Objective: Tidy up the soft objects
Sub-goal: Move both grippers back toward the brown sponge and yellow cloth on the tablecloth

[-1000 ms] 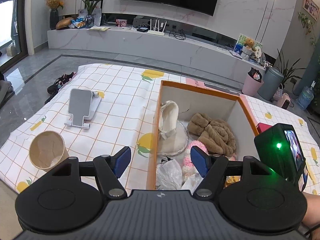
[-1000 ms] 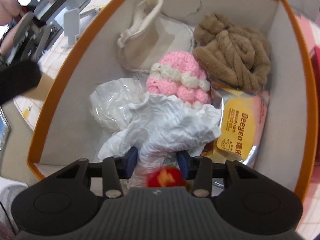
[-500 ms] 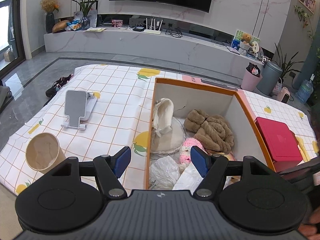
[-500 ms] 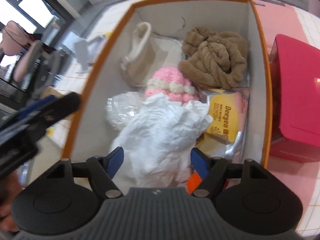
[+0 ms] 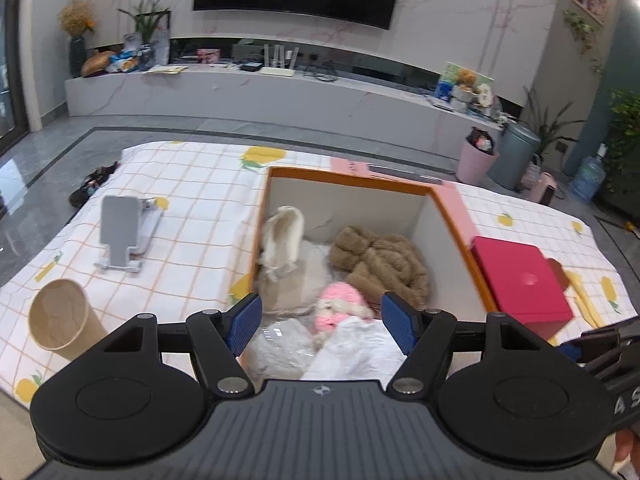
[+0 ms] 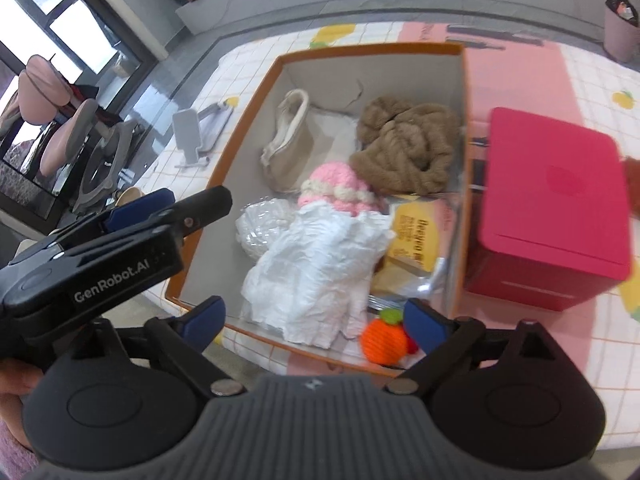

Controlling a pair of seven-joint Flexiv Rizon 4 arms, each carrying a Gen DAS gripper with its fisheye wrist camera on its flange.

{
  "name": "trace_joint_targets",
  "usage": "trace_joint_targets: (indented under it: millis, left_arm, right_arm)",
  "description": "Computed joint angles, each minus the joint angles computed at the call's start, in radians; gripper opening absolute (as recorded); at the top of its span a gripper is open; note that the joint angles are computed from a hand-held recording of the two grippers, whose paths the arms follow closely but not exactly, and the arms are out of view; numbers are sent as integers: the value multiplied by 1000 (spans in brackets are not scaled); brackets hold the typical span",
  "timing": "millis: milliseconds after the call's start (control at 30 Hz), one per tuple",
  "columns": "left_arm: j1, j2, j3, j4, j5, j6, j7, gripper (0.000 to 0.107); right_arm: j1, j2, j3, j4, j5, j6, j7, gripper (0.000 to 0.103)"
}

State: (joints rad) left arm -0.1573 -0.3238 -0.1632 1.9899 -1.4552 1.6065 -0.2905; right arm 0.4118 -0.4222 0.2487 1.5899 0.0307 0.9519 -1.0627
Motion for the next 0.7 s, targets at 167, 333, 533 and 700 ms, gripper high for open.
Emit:
trace_joint_targets:
  millis: [167, 333, 533, 700]
  left_arm:
    - [-32, 10, -6, -2, -12, 10, -13, 82]
    - [-21, 64, -1, 55, 185, -100, -183, 87]
    - [-80, 85, -87, 78, -1, 5, -49, 89]
    - [-153, 63, 24, 109, 343, -53, -398, 90]
  right_arm:
    - [-3, 81, -39, 114, -29, 65, 99, 98]
    - [48, 186, -137, 315, -341, 134, 321, 100]
    - [-24, 315, -95, 489, -444, 143, 397, 100]
    - [-95, 428, -75, 630, -508, 172, 478, 100]
